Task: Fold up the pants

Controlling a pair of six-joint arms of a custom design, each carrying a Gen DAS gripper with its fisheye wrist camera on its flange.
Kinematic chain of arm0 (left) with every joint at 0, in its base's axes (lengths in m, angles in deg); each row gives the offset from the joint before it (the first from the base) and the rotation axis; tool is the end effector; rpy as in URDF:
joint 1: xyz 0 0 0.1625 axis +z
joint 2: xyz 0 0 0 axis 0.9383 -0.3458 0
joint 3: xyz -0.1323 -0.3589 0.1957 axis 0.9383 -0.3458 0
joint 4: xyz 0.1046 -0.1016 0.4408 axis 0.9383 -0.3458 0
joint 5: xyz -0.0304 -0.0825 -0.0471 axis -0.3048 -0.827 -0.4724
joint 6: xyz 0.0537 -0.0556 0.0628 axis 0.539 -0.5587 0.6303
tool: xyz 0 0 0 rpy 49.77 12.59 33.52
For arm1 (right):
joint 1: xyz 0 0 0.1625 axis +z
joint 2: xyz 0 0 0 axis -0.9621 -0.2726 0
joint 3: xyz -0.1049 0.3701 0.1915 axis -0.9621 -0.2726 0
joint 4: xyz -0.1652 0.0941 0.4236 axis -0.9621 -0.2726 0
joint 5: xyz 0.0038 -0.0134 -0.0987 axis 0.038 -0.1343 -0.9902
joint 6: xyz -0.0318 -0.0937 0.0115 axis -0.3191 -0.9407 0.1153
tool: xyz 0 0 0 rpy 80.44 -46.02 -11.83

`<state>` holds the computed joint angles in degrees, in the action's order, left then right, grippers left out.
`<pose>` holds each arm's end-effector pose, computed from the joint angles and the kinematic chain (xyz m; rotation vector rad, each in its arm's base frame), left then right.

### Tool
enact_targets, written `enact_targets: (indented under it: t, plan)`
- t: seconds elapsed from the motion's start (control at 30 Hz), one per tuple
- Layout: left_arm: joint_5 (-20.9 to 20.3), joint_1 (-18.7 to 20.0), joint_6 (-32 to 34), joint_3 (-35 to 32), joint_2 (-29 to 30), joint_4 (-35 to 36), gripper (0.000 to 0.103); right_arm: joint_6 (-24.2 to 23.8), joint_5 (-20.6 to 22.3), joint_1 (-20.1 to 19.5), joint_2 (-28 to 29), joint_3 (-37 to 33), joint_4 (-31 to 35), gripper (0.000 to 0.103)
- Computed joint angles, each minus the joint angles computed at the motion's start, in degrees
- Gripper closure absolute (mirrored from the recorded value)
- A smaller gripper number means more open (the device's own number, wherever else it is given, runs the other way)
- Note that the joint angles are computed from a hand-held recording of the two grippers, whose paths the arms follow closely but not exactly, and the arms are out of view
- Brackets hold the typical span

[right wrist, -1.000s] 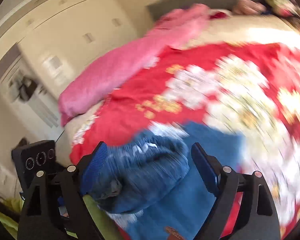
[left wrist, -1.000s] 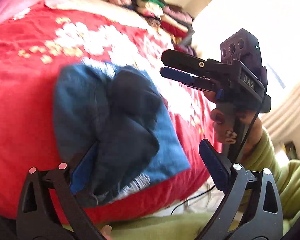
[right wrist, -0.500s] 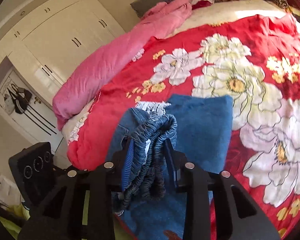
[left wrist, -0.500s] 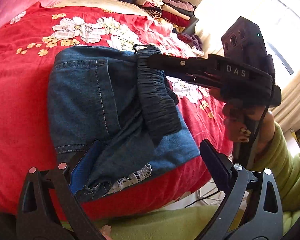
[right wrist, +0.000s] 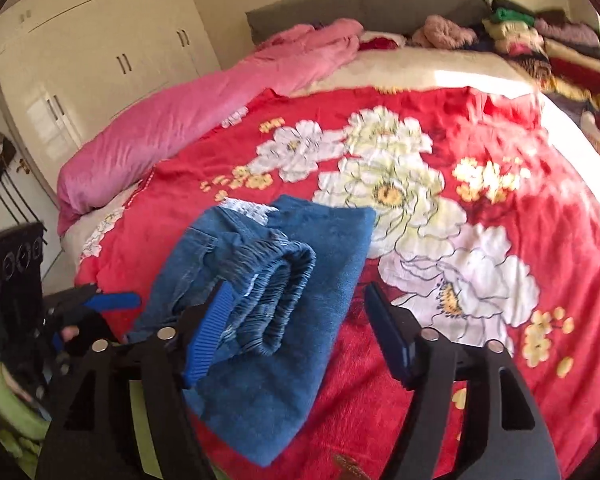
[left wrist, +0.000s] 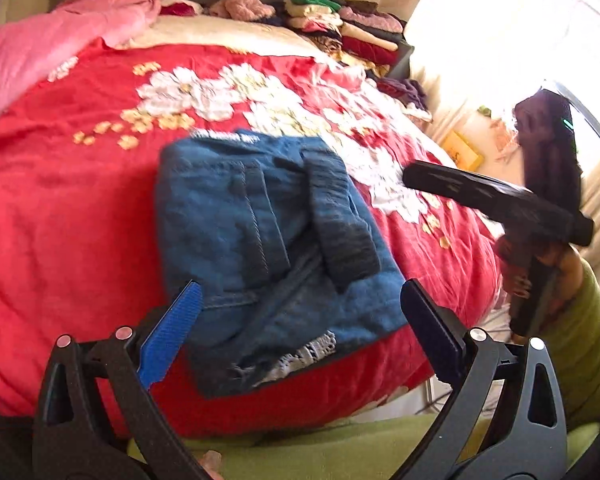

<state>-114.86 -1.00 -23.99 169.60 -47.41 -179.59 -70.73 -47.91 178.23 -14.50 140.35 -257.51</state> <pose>-0.0560 -0.6099 0.2591 0.6600 2.6495 -0.7478 0.2826 -0.6767 0.0608 0.9071 -2.5782 0.7767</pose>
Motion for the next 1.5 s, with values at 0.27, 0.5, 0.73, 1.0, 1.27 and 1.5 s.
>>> enact_targets:
  t: [0.27,0.5,0.73,1.0,1.27,1.5]
  plan:
    - [3.8,-0.5,-0.7,-1.0,0.1,-0.9,0.010,-11.5,-0.4,2.1,-2.7,6.7,-7.9,0.018]
    - [6.5,0.1,-1.9,-2.8,1.3,-0.3,0.010,-14.7,0.0,2.0,-1.5,8.9,-8.4,0.018]
    - [11.0,1.3,-1.5,-5.6,2.9,-2.1,0.010,-19.9,0.3,3.2,0.0,9.3,-8.2,0.019]
    - [7.4,3.6,-3.6,-14.4,8.3,6.8,0.049,-28.7,0.9,5.0,4.9,5.6,-5.1,0.041]
    - [8.6,4.4,-3.4,-17.2,11.6,8.6,0.049,-40.4,-2.6,5.9,11.9,-0.1,-7.2,0.055]
    - [8.8,4.4,-2.2,-16.5,11.5,6.9,0.042,-40.3,-0.2,4.8,7.3,4.2,1.4,0.093]
